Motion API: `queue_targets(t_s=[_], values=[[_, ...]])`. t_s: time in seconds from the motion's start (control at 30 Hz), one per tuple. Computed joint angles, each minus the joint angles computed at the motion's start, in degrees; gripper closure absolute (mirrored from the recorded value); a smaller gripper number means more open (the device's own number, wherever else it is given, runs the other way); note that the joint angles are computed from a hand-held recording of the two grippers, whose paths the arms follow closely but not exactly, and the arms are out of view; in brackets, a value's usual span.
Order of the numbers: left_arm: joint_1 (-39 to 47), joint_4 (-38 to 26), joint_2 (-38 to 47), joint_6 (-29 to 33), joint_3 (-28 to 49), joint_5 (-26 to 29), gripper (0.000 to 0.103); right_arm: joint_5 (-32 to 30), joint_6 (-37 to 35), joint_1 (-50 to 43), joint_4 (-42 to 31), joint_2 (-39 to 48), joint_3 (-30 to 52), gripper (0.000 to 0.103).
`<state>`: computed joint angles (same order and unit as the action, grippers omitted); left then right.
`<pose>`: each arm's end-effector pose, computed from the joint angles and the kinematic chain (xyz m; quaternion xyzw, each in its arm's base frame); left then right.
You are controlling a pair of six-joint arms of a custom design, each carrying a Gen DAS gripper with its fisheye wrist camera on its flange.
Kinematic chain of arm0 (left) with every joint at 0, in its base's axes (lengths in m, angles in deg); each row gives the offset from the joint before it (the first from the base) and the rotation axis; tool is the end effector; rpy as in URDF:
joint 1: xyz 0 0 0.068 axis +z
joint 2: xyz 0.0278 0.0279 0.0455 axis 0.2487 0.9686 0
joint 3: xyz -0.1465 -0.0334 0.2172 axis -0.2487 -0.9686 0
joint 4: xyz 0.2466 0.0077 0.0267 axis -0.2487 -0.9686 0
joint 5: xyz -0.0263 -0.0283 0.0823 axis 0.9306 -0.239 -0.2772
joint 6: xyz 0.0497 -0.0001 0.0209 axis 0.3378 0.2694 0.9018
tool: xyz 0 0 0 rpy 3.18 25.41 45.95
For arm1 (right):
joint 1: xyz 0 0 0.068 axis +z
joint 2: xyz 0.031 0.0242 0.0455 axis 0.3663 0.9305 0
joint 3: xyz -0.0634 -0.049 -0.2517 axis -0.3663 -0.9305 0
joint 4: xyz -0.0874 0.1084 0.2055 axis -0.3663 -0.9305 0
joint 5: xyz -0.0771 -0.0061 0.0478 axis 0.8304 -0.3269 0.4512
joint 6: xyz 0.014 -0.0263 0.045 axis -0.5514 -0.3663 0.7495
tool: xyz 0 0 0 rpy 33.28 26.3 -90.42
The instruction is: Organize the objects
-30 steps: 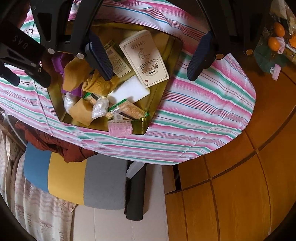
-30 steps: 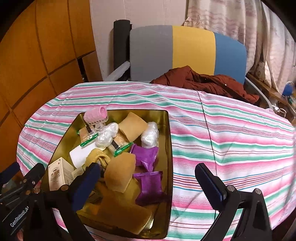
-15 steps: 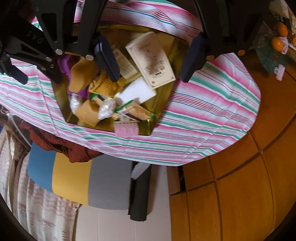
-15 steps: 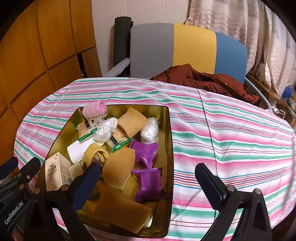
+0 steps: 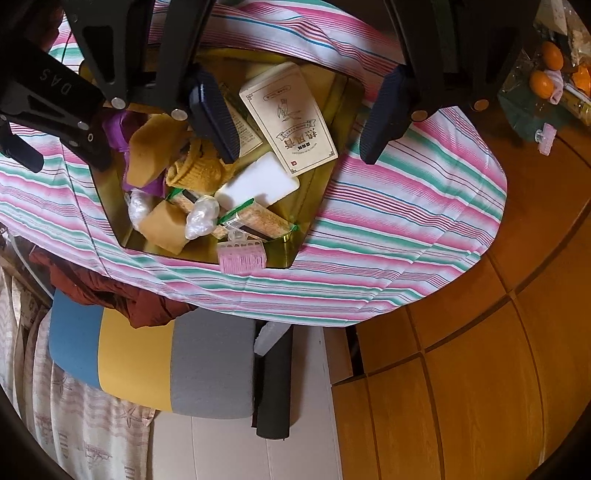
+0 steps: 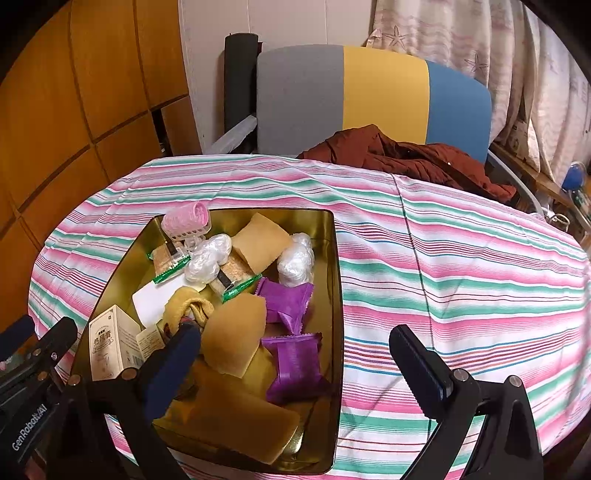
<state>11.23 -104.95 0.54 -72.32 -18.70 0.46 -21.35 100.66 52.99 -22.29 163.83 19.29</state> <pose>0.1900 0.0015 0.1964 -0.1579 0.9149 0.1044 0.3565 0.2400 0.1387 0.1860 -0.0946 0.9308 0.0497 0.3495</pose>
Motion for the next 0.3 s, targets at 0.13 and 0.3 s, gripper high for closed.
queue_targets(t_s=[0.13, 0.3], values=[[-0.4, 0.4, 0.0, -0.2, -0.3, -0.5, 0.041, 0.1, -0.1, 0.0, 0.2, -0.1, -0.2, 0.000], [-0.7, 0.9, 0.2, 0.0, -0.6, -1.1, 0.042, -0.4, -0.1, -0.5, 0.3, 0.0, -0.3, 0.000]])
